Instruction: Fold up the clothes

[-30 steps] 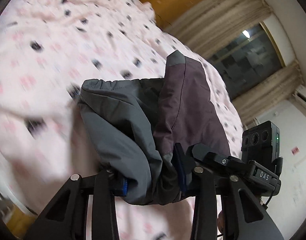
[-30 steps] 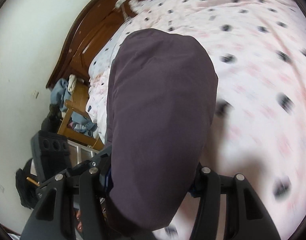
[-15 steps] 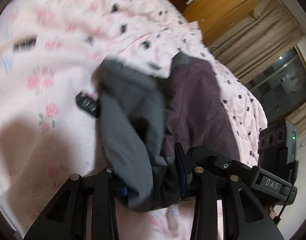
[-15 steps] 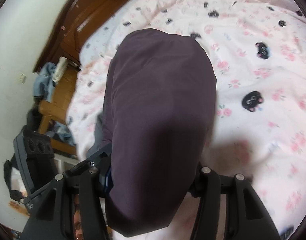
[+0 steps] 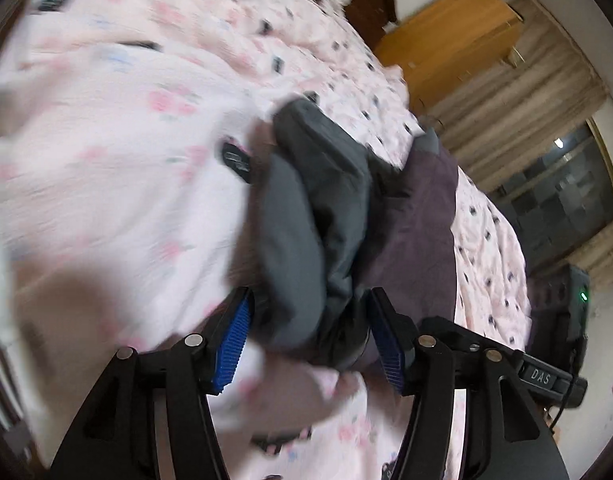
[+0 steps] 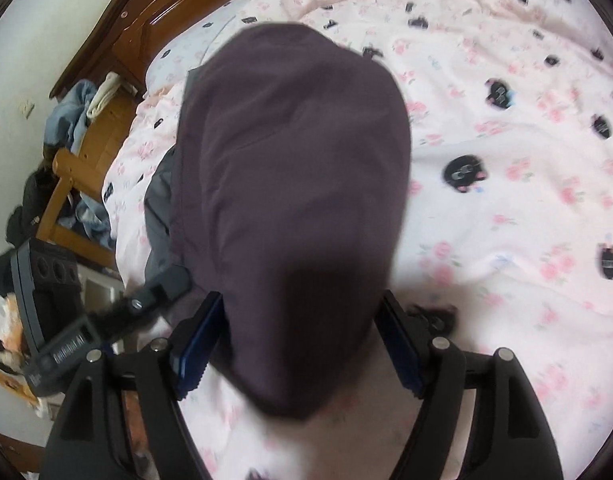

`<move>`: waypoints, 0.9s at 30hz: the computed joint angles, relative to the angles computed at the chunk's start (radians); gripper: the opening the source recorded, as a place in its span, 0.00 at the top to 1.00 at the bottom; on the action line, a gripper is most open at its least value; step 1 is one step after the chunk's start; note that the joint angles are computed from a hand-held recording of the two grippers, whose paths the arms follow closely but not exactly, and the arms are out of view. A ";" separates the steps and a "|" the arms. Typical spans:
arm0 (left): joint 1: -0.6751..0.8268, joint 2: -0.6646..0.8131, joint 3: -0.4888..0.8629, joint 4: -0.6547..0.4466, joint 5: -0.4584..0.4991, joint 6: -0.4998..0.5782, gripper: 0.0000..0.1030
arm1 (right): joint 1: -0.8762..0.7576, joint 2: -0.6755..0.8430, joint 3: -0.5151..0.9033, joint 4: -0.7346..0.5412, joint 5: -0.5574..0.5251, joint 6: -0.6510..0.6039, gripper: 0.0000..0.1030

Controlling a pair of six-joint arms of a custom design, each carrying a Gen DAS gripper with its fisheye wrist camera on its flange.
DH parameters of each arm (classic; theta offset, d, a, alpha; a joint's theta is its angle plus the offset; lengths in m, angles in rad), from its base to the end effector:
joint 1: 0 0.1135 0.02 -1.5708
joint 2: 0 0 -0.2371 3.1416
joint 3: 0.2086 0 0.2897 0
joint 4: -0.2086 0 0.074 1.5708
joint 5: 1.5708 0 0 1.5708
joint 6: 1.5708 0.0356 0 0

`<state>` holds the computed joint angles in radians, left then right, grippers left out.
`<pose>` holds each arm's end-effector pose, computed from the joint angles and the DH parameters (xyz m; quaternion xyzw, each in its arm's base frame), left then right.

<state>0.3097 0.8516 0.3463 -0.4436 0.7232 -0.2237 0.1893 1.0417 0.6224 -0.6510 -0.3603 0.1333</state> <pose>0.1972 0.0384 0.1253 -0.1303 0.8875 -0.3242 0.3004 0.2286 0.0566 0.1634 -0.0710 0.9516 0.2105 0.2126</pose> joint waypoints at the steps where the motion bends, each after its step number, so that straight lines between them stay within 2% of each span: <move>1: 0.013 -0.038 -0.002 -0.022 -0.011 -0.003 0.47 | 0.005 -0.053 -0.004 -0.024 0.039 -0.005 0.25; 2: 0.034 -0.127 -0.013 -0.067 -0.030 -0.004 0.47 | 0.009 -0.106 -0.005 -0.047 0.076 -0.011 0.25; 4: 0.051 -0.214 -0.013 -0.102 -0.022 -0.003 0.47 | 0.002 -0.217 -0.005 -0.080 0.123 -0.023 0.25; 8: -0.051 -0.194 0.058 -0.067 -0.030 -0.023 0.46 | 0.000 -0.284 0.037 -0.078 0.164 -0.027 0.25; 13: -0.184 -0.197 0.107 -0.019 -0.124 -0.093 0.45 | 0.055 -0.142 0.092 -0.006 0.218 -0.016 0.26; 17: -0.212 -0.191 0.130 0.041 -0.179 -0.127 0.39 | 0.040 0.004 0.093 0.108 0.094 0.002 0.26; 20: -0.205 -0.115 0.167 0.087 -0.197 -0.108 0.38 | 0.082 0.085 0.078 0.192 0.050 -0.004 0.24; 23: -0.186 -0.002 0.210 0.114 -0.202 -0.071 0.38 | 0.138 0.117 0.029 0.286 0.074 -0.006 0.23; 25: -0.184 0.124 0.270 0.109 -0.198 -0.026 0.38 | 0.151 0.093 -0.038 0.375 0.056 0.015 0.13; 27: -0.204 0.276 0.348 0.101 -0.215 0.040 0.38 | 0.167 0.061 -0.089 0.427 0.047 0.015 0.10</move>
